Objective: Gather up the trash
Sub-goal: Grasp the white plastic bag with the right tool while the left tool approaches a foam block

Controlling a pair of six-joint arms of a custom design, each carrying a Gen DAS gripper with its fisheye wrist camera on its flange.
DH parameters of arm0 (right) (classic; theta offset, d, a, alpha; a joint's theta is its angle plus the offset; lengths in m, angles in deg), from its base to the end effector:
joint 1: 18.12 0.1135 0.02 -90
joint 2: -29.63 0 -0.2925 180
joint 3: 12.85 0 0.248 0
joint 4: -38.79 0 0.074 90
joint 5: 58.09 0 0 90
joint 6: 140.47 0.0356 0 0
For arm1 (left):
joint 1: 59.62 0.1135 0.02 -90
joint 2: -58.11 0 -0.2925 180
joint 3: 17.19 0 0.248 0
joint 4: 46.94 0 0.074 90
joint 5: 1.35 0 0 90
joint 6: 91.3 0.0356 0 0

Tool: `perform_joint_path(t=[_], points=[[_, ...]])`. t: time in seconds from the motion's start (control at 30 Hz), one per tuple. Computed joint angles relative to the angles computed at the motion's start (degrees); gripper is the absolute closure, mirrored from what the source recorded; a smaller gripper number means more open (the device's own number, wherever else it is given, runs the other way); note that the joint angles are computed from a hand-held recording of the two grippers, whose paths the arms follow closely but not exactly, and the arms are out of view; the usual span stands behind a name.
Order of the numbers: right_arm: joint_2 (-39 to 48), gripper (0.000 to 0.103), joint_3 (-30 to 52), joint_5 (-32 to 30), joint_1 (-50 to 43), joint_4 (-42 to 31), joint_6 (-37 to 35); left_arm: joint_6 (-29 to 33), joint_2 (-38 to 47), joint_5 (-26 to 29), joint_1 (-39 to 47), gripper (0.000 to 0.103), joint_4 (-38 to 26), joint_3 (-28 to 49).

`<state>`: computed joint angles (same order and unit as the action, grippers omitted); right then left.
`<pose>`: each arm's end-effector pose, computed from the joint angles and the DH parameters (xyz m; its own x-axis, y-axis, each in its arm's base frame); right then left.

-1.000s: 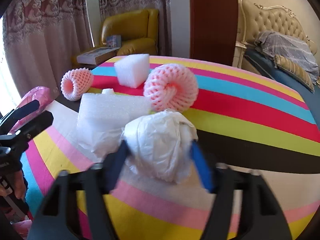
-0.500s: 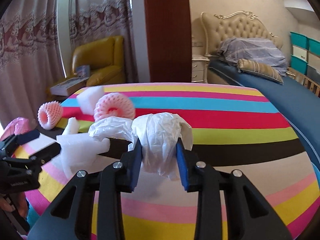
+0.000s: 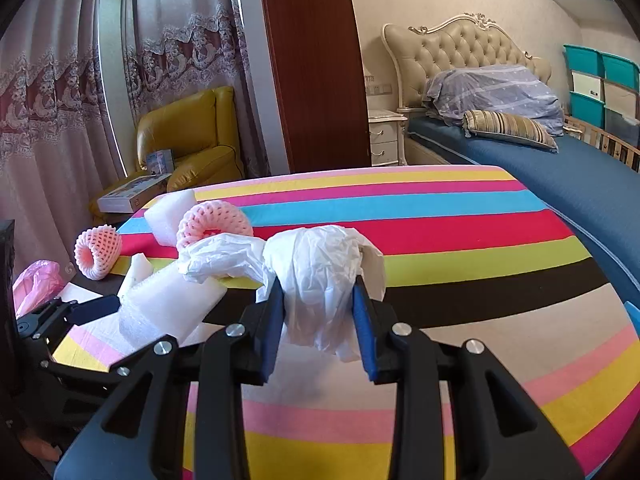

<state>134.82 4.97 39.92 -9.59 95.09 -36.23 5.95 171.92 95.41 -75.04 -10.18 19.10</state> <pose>0.2001 0.0250 0.0917 -0.5018 0.1710 -0.8479 0.0976 0.9852 0.1410 0.2635 -0.0770 0.0676 -0.5802 0.2900 -0.7611 0.4266 0.9042 0.0194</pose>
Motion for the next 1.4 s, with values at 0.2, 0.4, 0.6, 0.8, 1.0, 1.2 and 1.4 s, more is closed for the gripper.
perform_joint_path(t=[0.2,0.4,0.6,0.8,1.0,1.2,1.4], points=[[0.31,0.071,-0.14,0.06,-0.06,0.02,0.50,0.85,0.55,-0.45,-1.79,0.037,-1.63,1.11],[0.97,0.071,-0.17,-0.45,-0.19,0.73,0.48,1.55,0.62,-0.28,-1.80,0.066,-0.37,0.58],[1.09,0.071,-0.47,-1.25,-0.85,1.23,0.23,1.12,0.98,-0.66,-1.94,0.068,-1.87,1.52],[1.08,0.071,-0.49,-1.86,-1.44,1.27,0.13,-0.26,1.13,-2.08,-1.30,0.012,-2.62,2.00],[1.99,0.071,-0.81,-2.25,-1.81,2.77,0.14,0.67,1.46,-2.33,-2.06,0.013,-4.11,2.74],[2.46,0.071,-0.52,-1.90,-1.61,2.87,0.29,0.42,1.62,-0.43,-1.30,0.013,-4.20,2.88],[2.71,0.071,-0.85,-1.62,-1.33,3.92,0.85,-0.05,2.42,0.43,-3.47,0.032,-8.90,5.82]])
